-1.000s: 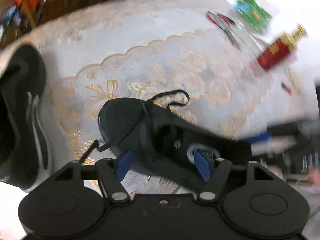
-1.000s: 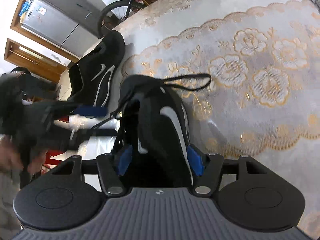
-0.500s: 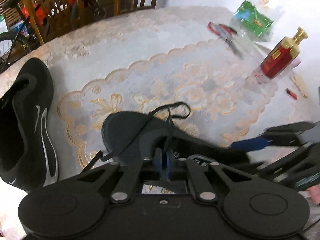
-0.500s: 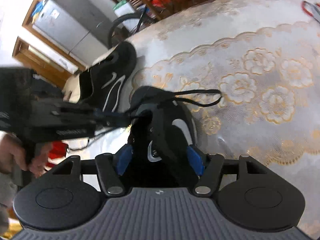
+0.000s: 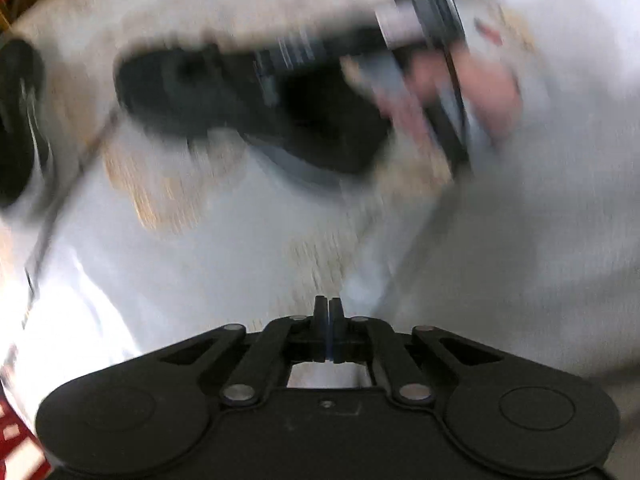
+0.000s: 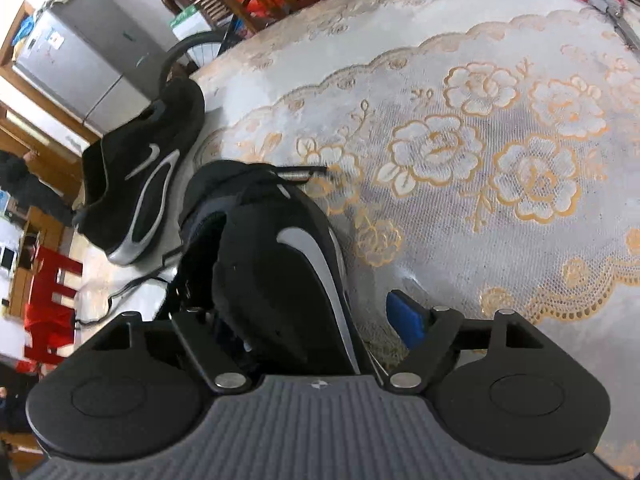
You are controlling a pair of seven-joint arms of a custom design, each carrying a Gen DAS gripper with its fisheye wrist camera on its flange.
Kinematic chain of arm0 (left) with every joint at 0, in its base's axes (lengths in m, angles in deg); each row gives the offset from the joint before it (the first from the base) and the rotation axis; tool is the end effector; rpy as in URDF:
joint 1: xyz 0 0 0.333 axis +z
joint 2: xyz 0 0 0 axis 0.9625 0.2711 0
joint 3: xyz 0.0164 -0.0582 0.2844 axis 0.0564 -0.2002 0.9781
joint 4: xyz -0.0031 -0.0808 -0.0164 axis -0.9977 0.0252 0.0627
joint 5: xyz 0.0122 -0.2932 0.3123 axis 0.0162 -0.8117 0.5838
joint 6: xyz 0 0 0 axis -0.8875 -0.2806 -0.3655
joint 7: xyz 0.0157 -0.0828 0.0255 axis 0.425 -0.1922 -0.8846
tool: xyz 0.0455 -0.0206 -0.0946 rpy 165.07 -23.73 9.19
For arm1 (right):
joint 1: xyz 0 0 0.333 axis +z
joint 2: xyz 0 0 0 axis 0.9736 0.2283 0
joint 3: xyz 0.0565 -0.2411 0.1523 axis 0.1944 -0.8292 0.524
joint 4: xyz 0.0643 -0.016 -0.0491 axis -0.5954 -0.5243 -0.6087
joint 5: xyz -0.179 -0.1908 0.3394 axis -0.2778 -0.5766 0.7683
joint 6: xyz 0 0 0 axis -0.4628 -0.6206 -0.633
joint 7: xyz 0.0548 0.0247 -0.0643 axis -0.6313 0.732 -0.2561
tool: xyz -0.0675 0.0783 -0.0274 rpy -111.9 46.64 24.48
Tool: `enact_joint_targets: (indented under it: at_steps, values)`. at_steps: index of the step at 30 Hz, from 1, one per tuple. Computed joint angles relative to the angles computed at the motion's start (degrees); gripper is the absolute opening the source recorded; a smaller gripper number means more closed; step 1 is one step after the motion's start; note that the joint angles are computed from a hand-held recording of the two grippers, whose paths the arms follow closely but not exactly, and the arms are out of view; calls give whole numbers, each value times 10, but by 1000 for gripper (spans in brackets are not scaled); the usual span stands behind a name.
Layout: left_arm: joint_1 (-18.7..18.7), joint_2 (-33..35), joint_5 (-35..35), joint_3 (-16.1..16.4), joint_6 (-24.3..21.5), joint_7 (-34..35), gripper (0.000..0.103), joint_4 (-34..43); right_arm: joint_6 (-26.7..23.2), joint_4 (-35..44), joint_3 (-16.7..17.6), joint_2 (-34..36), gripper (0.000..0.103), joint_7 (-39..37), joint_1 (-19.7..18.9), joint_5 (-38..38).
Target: Lace up shoes with both hands
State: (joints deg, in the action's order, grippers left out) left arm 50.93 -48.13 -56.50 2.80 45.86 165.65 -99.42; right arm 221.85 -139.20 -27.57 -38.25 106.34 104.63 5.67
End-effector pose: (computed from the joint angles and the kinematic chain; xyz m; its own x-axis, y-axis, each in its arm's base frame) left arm 0.3230 -0.2881 0.4811 -0.3500 -0.8934 0.2815 -0.9367 0.3356 -0.0996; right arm 0.5069 0.4827 0.3702 0.3176 -0.8374 -0.4448 -0.9085 -0.1343 -0.3958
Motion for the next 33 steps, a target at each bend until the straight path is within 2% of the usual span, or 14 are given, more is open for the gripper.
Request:
enact_joint_targets:
  at_steps: [3, 5, 8, 9, 11, 14, 17, 19, 20, 21, 26, 28, 30, 33]
  values:
    - [0, -52, 9, -20, -39, -76, 1, -41, -2, 2, 13, 1, 77, -10, -12, 22]
    - [15, -81, 31, -38, -14, -135, 8, -63, -15, 1, 31, -6, 76, -39, -33, 69]
    - [37, -79, 80, -55, 71, -172, 51, -77, -32, -12, 57, -32, 76, -104, -67, 178]
    - [43, -68, 104, -61, 110, -168, 59, -78, -40, -17, 63, -42, 76, -128, -76, 219]
    - [56, -27, 158, -72, 193, -149, 59, -70, -49, -24, 65, -60, 76, -161, -85, 284]
    - [77, 72, 239, -80, 291, -104, 59, -35, -75, -16, 54, -69, 77, -187, -80, 328]
    - [93, 142, 315, -85, 305, -87, 52, 4, -89, 1, 33, -64, 76, -199, -58, 318]
    - [85, 160, 336, -74, 314, -64, 42, 11, -84, 18, 7, -50, 76, -172, -27, 255]
    - [72, 165, 317, -57, 313, -41, 11, 12, -77, 20, -3, -45, 76, -157, -14, 223]
    - [55, 165, 279, -36, 314, -17, 3, 5, -72, 23, -11, -40, 76, -141, -3, 190]
    - [22, 110, 169, -11, 330, -3, 2, -25, -71, 29, -44, -14, 74, -13, 31, 59]
    - [-14, 59, 98, 14, 355, 18, 2, -53, -15, 4, -51, -11, 75, 26, 41, 12]
    - [-59, 30, 31, 50, 306, 82, 2, -45, -26, 14, -93, -1, 74, 119, 81, -101]
    - [-81, 17, 14, 42, 203, 141, 2, -16, -36, 28, -94, 12, 72, 173, 86, -153]
